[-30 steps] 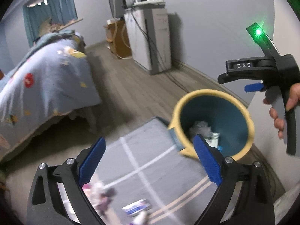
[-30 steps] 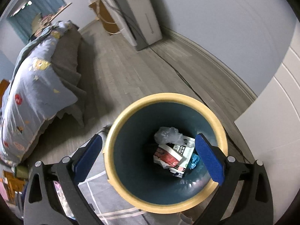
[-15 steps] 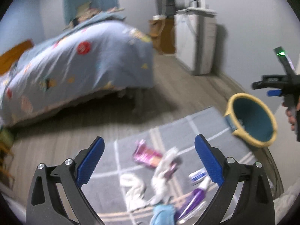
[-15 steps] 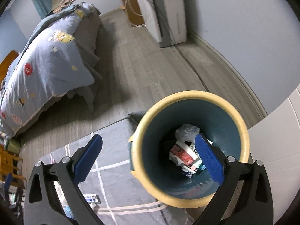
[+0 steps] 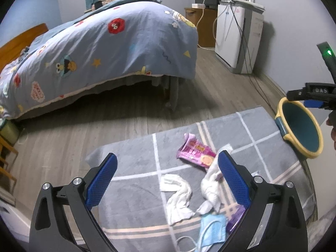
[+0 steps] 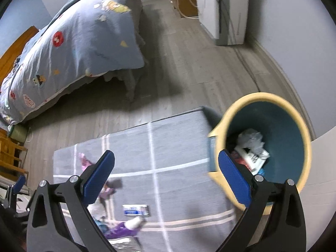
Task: Collect trash
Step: 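Move both open grippers back over the trash on the mat, then grasp a white tissue with the left gripper while the right grasps another tissue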
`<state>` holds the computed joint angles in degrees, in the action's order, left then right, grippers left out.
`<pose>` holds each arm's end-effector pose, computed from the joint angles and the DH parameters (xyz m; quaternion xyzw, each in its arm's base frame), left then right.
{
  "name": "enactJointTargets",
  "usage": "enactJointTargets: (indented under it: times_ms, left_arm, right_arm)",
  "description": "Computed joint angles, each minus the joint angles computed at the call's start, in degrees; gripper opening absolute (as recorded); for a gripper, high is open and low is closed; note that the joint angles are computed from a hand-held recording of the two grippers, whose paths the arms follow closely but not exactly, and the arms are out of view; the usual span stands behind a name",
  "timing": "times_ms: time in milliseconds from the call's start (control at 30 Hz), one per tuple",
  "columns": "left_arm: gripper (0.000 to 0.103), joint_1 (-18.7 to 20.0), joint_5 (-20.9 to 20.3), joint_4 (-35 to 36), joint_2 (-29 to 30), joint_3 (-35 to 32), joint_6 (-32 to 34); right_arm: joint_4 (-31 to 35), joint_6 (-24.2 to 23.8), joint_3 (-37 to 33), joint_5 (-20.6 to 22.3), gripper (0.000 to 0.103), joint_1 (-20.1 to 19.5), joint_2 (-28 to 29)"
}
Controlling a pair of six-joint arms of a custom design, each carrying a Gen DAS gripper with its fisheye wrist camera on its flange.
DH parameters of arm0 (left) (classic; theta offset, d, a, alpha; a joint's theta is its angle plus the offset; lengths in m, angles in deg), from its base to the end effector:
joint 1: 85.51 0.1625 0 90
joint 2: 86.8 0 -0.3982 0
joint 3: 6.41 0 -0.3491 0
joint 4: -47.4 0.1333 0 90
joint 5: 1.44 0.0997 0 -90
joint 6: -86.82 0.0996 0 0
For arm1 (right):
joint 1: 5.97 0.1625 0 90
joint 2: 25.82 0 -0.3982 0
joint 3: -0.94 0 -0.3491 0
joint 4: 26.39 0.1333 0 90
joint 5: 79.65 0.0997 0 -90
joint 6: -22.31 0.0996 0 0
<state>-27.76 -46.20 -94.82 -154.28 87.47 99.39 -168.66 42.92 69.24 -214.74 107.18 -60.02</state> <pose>-0.1399 -0.6040 0.3554 0.2636 0.8646 -0.2673 0.3341 0.3467 -0.6512 0.1549 -0.0403 -0.9131 0.2764 0.2970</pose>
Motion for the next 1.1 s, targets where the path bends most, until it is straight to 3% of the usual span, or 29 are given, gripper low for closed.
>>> enactJointTargets:
  times_ms: [633,900,1000,1067,1100]
  left_arm:
    - [0.096,5.21,0.35,4.93,-2.03,-3.91,-3.45]
    - [0.095,6.1,0.72,7.72,-0.81,-4.56,-2.75]
    - [0.095,6.36,0.99,9.0,-0.49,-4.18,-2.78]
    - [0.094,6.81,-0.02,11.35,-0.08,-4.67,-3.98]
    - [0.094,6.93,-0.3,12.18,0.08,-4.75,-4.27]
  right_arm:
    - [18.21,1.15,-21.88,5.0,0.096,2.13,18.76]
    - [24.48,3.31,-27.01,7.24,0.066,1.24,22.52]
    - [25.76,3.5,-27.95,8.23,0.046,0.63,23.24]
    - [25.86,3.77,-27.34,9.38,0.027,0.17,22.92]
    - [25.54,3.9,-26.76,9.81,0.023,0.06,22.54]
